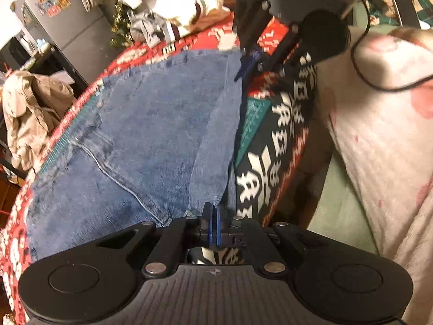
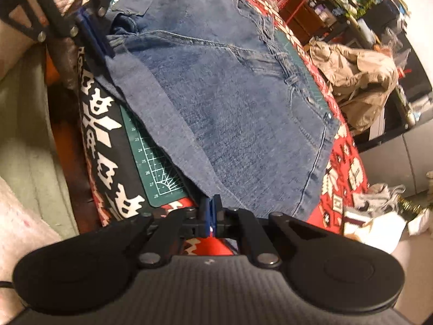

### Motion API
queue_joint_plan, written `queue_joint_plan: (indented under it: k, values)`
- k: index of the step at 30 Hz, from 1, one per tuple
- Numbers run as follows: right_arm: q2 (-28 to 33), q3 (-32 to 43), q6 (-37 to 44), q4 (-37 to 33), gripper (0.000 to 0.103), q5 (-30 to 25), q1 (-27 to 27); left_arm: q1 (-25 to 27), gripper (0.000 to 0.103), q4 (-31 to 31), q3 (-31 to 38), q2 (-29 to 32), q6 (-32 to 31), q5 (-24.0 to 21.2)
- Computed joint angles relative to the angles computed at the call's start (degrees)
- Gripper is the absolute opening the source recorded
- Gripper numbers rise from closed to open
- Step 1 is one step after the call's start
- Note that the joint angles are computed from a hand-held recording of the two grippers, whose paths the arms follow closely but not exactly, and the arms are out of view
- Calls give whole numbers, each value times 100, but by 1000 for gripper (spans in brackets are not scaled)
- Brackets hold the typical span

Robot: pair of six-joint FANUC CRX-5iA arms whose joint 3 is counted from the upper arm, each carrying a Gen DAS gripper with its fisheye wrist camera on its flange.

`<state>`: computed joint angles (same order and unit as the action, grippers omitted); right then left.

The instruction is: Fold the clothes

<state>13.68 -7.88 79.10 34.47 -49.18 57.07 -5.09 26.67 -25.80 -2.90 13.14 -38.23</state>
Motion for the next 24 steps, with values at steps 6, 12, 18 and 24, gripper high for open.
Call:
queue_joint_plan:
  k: [6, 12, 18, 24]
  values:
    - [-54, 256, 110, -663, 3, -130, -143, 141, 6, 158, 156, 69, 270, -354]
    - [-535, 93, -1147, -993, 12, -131, -501, 134, 11, 193, 41, -35, 230, -366]
    - [-668, 95, -3098, -1553, 32, 117, -1255, 130, 11, 198, 114, 48, 321, -408]
    - [-462, 319, -3400, -2430, 33, 239, -1649, 114, 11, 103, 157, 80, 387, -402]
